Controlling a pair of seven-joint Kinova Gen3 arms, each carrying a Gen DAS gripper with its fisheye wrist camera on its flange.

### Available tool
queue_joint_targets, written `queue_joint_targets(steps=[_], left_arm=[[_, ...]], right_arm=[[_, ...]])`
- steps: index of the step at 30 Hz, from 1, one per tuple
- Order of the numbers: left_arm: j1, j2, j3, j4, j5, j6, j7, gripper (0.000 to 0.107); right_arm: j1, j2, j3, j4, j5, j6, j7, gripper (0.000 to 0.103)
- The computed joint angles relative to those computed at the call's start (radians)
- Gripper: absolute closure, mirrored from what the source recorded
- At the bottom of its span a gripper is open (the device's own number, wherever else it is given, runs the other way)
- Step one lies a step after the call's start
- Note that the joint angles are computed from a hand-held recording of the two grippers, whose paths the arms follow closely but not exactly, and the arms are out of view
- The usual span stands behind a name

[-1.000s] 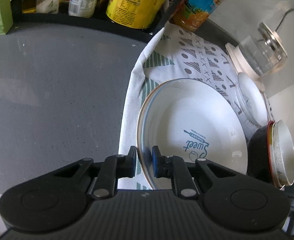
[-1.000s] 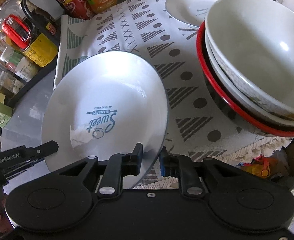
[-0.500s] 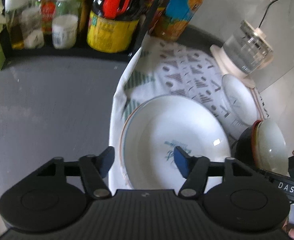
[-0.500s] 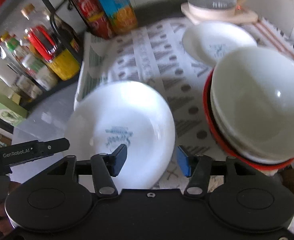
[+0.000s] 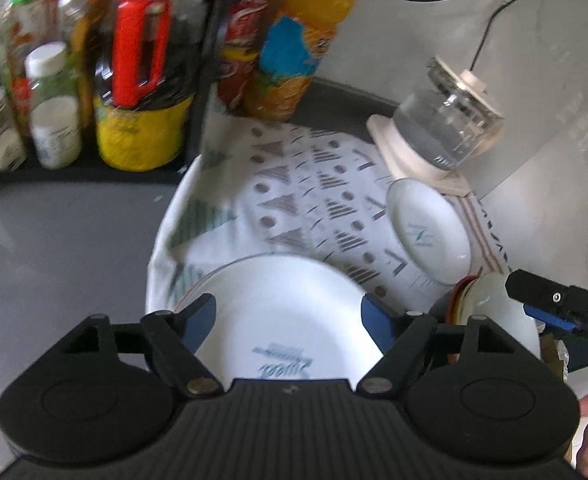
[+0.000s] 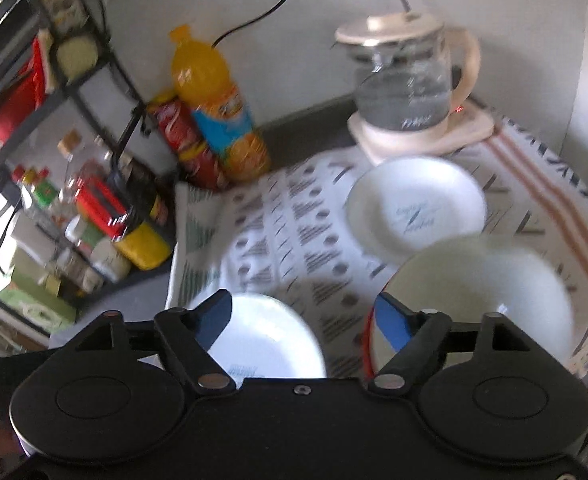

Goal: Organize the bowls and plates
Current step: 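Move both grippers toward the 'BAKERY' plate beside the kettle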

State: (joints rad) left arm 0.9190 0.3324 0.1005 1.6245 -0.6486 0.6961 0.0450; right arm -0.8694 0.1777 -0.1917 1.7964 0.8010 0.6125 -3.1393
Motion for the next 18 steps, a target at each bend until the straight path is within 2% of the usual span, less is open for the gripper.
queue_joint_targets(steps=[4,9,18], left_arm=[[-0.007,0.037,-0.004,-0.066,0.001,-0.001,-0.037,0.021],[-0.010,0.090,-0.019,-0.152,0.028,-0.005,-0.113,0.019],[-0.007,0.182,-0.072,-0.265,0.125,-0.075,-0.190,0.019]], right_arm=[[0.027,-0.015,0.017,0.009,0.022,-0.008,-0.009,0.009],[0.088,-0.023,0.022,0.007,-0.013,-0.017,0.036,0.009],[0.213,-0.009,0.052,-0.008,-0.205,-0.061,0.212,0.009]])
